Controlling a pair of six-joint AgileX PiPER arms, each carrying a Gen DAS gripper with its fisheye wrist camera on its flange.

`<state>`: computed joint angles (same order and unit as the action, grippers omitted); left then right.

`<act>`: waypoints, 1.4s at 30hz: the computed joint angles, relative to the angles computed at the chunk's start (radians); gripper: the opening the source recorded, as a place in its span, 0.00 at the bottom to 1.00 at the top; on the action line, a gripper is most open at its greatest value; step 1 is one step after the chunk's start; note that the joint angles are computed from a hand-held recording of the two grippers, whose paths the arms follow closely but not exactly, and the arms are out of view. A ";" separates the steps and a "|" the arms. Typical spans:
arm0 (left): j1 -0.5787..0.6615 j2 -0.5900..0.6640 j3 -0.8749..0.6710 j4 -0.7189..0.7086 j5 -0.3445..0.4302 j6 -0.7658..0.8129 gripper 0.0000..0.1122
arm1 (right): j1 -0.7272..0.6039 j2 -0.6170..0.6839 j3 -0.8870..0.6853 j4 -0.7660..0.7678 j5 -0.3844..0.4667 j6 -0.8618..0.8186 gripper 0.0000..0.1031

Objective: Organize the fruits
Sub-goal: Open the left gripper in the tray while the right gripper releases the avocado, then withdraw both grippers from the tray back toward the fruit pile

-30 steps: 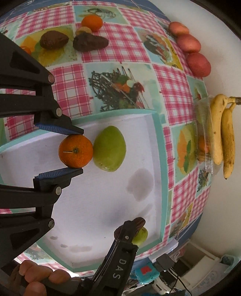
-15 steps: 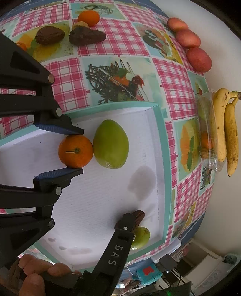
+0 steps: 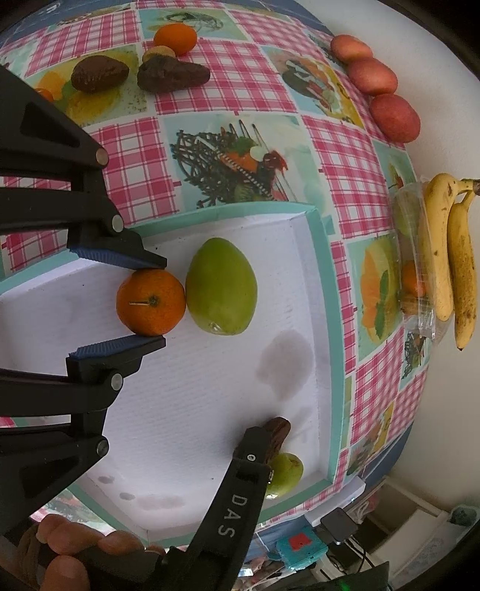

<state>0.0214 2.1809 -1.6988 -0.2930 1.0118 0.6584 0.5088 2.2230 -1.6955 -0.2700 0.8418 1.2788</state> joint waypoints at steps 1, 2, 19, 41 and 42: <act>0.001 0.000 -0.001 0.001 0.003 0.000 0.34 | -0.001 -0.003 -0.001 0.001 0.005 -0.002 0.48; 0.000 -0.002 -0.002 0.004 0.007 0.000 0.34 | -0.001 -0.004 -0.004 -0.002 0.009 -0.001 0.50; 0.068 -0.079 -0.036 -0.054 0.034 0.040 0.39 | 0.061 -0.111 -0.104 -0.111 0.252 0.028 0.51; 0.262 0.111 -0.385 0.156 -0.010 -0.168 0.86 | 0.110 -0.053 -0.190 -0.160 0.303 0.054 0.91; 0.272 0.122 -0.406 0.151 0.002 -0.169 0.87 | 0.112 -0.047 -0.193 -0.156 0.290 0.053 0.92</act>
<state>0.2931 2.3028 -2.1052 -0.1420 1.0141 0.4891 0.6203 2.1756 -1.8889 -0.4256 1.1321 1.3315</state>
